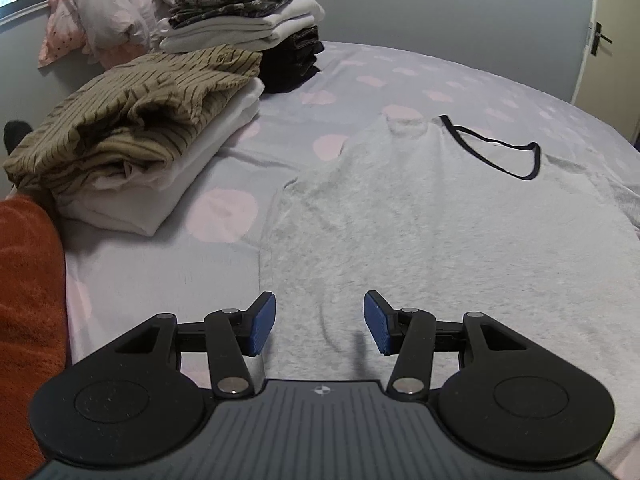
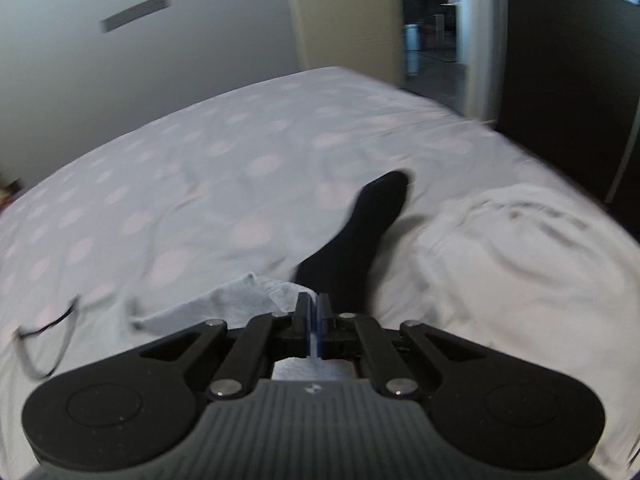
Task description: Fold clothes
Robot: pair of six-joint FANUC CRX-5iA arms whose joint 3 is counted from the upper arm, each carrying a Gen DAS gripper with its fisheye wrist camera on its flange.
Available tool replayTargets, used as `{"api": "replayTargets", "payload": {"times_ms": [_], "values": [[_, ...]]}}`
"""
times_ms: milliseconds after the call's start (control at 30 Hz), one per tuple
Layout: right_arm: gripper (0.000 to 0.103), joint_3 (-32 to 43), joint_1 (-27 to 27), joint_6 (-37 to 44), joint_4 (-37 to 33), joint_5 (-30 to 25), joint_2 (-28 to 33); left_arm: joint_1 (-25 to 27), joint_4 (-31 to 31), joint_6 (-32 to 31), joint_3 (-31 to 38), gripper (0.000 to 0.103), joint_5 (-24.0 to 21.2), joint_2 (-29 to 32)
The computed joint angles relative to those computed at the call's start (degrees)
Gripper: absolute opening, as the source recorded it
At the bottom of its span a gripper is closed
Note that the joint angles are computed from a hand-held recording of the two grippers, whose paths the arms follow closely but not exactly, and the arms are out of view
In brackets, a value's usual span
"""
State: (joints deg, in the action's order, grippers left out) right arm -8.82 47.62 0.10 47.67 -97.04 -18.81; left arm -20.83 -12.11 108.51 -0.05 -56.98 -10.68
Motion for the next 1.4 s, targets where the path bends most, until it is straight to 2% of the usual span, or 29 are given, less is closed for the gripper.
{"api": "replayTargets", "payload": {"times_ms": [200,267,333,433,533,567,733,767,800,833,900,933,1000,1033,1167,1400], "values": [[0.003,-1.49,-12.28,2.24,-3.44,3.14,2.29,0.71,4.58,-6.16,1.05,0.058,-3.05,0.49],[0.004,-2.24,-13.91,2.68,-4.85,4.8,2.48,0.56,5.75,-8.04,1.2,0.059,-3.95,0.72],[0.008,-3.12,-13.14,1.27,-4.3,4.79,2.43,0.07,6.22,-9.63,0.97,0.059,-4.07,0.69],[0.015,-5.08,-9.1,-1.29,0.5,2.61,2.5,-0.77,6.78,-12.08,0.65,0.06,-4.17,0.74],[0.019,-6.3,-2.4,-7.47,3.24,3.39,0.48,-2.18,5.92,-13.14,0.7,0.061,-4.22,1.26],[0.022,-6.64,0.26,-9.96,3.69,4.2,-0.31,-2.34,6.41,-13.67,0.41,0.061,-4.04,1.23],[0.027,-10.5,14.16,-23.53,5.23,10.79,-2.83,-4.05,6.89,-16.21,-0.43,0.061,-4.18,1.18],[0.028,-11.43,16.23,-25.94,5.59,12.17,-2.71,-4.84,5.63,-15.98,0.03,0.057,-5.09,1.56],[0.028,-12.4,18.15,-27.92,5.88,13.68,-2.37,-5.58,4.14,-15.24,0.46,0.044,-6.01,1.92],[0.029,-13.27,19.53,-29.49,6.08,15.05,-1.91,-6.26,2.43,-14.01,0.85,0.037,-6.94,2.24],[0.03,-15.01,21.6,-32.08,6.74,17.74,-0.98,-5.99,2.36,-13.0,-0.02,0.03,-6.3,1.68],[0.031,-15.87,22.57,-32.96,7.18,18.49,-0.3,-5.75,2.39,-12.18,-0.1,0.023,-6.2,1.5],[0.031,-16.18,23.94,-32.77,5.63,19.46,1.0,-5.02,3.24,-11.12,-0.55,0.005,-5.47,0.78],[0.031,-16.12,24.12,-32.03,4.51,20.52,1.25,-4.66,3.71,-10.54,-0.92,0.002,-4.8,0.24],[0.031,-14.67,24.19,-24.8,4.78,21.36,3.33,-4.91,1.64,-6.36,-1.07,0.002,-1.52,-2.23],[0.031,-14.79,23.7,-24.3,4.03,21.35,3.92,-0.39,1.99,-6.59,3.87,0.001,1.45,-2.31]]}}
